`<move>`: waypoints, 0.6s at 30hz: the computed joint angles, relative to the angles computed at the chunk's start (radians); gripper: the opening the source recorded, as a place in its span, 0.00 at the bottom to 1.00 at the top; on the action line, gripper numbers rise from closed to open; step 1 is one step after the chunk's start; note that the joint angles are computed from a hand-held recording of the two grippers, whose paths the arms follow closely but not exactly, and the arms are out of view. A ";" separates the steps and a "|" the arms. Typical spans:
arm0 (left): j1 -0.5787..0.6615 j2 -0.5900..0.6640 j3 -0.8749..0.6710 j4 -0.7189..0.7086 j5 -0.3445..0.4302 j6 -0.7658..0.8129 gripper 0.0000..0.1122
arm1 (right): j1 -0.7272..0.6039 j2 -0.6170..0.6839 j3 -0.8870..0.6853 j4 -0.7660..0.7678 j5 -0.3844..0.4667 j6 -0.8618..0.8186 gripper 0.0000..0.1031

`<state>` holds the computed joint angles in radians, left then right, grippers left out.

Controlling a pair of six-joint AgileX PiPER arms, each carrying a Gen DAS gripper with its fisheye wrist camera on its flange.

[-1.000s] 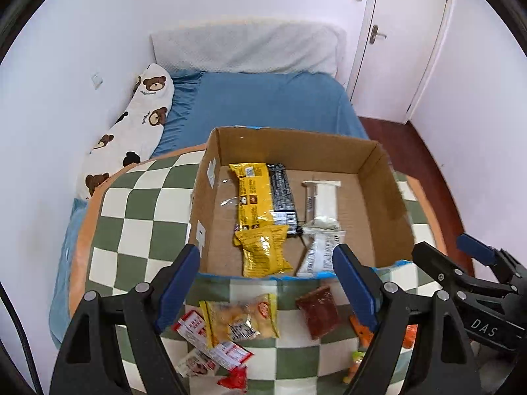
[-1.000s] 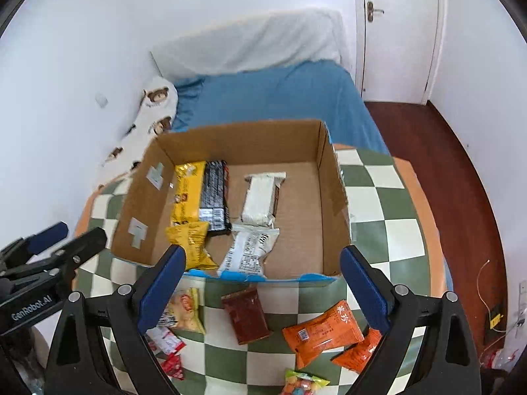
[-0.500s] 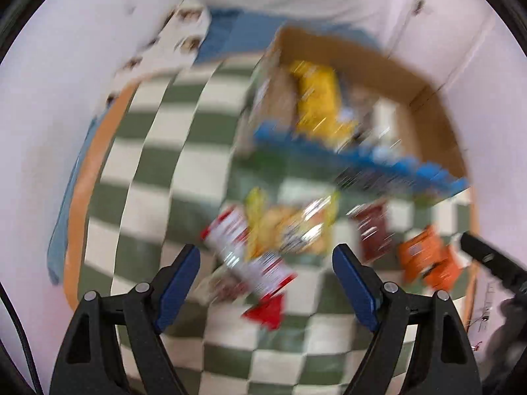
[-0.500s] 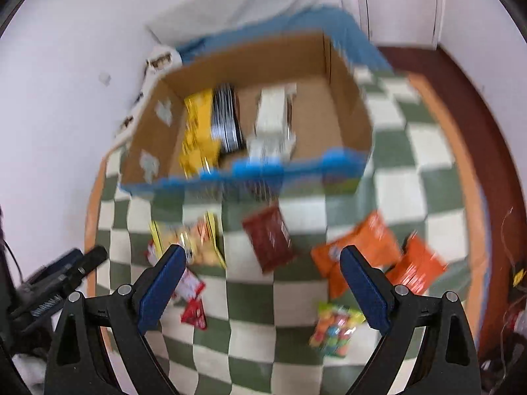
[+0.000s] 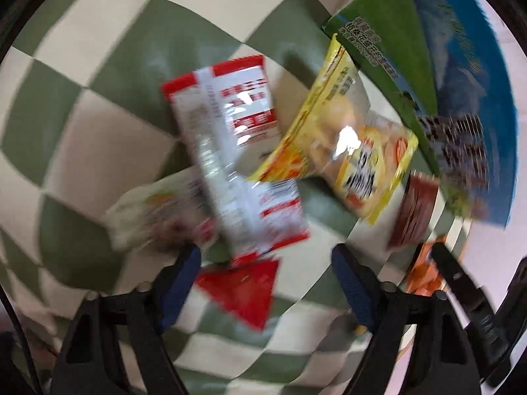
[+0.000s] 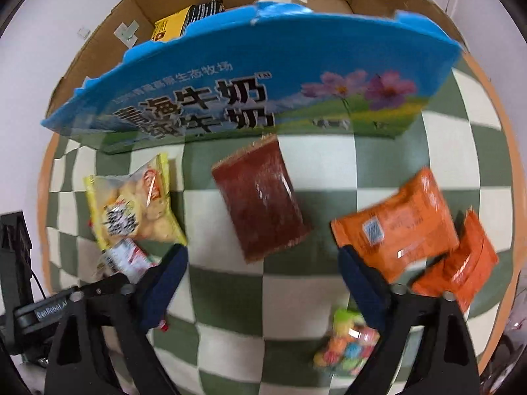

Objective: Organize snacks
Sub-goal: 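Grasp the red-white spicy strip packet with the left tool while the right tool grasps the brown packet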

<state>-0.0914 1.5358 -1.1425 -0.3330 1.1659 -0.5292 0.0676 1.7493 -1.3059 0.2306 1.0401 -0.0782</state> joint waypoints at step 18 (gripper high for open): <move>-0.087 -0.017 0.061 0.279 -0.029 0.050 0.44 | 0.062 0.196 -0.102 -0.037 -0.049 0.025 0.62</move>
<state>-0.1785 1.5184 -1.0819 -0.0538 1.1368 -0.4797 0.1294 1.9451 -1.4079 0.1938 0.9908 -0.0535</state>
